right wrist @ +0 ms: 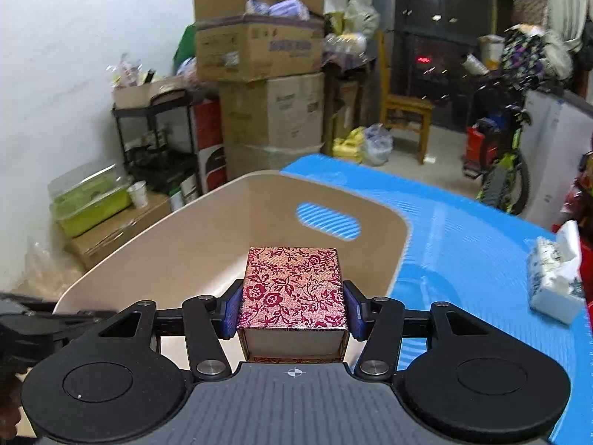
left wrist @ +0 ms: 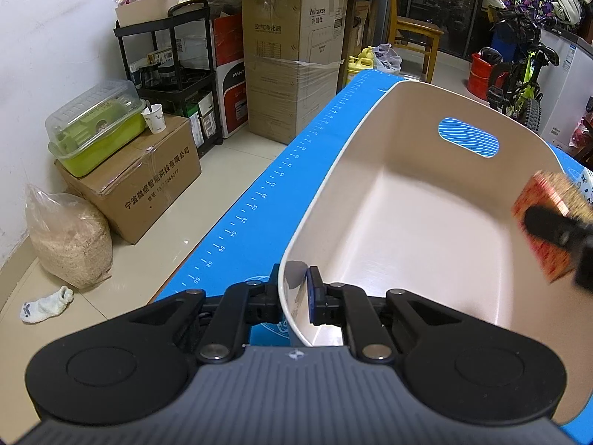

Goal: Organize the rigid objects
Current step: 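Lift the pink floral box with the right tool and release it into the bin, then move the right tool back to the mat and grasp the green-capped marker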

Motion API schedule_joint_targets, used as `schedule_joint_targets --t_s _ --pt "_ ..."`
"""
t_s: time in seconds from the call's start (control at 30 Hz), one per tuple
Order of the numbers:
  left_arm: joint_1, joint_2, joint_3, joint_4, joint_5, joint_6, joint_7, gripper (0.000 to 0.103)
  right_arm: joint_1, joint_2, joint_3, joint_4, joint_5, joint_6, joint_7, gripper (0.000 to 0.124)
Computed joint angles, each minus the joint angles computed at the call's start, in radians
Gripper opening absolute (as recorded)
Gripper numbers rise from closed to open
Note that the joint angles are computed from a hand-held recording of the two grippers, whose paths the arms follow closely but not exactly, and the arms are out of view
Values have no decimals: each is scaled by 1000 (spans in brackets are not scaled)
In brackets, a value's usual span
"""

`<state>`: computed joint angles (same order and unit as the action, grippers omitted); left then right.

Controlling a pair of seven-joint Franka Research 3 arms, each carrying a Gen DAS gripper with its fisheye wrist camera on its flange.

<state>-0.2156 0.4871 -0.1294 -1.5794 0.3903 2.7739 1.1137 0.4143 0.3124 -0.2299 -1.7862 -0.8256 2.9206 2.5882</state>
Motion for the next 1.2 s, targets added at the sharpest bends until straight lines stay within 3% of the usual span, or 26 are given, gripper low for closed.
schedule_joint_targets --t_s 0.2,0.43,0.53,0.63,0.8,1.0,1.2 --pt "-2 0 1 -1 0 1 -2 14 -75 27 127 25 292 -92 -318 59" --pt "-4 1 4 5 2 -4 -3 15 -37 8 84 -5 359 -68 -325 65" --pt "-5 2 5 9 4 -8 -6 15 -17 -15 47 -32 342 -37 -257 75" --pt "-5 3 5 12 5 -10 -7 15 -30 -50 45 -74 360 2 -218 76" --pt "-5 3 5 11 6 -9 -8 15 20 -119 -48 -131 142 38 39 83" --pt "2 6 2 18 0 -13 -1 15 -53 -198 -17 -203 60 39 146 84" --pt "-1 5 4 16 2 -10 -3 15 -129 -245 29 -246 -4 -29 203 85"
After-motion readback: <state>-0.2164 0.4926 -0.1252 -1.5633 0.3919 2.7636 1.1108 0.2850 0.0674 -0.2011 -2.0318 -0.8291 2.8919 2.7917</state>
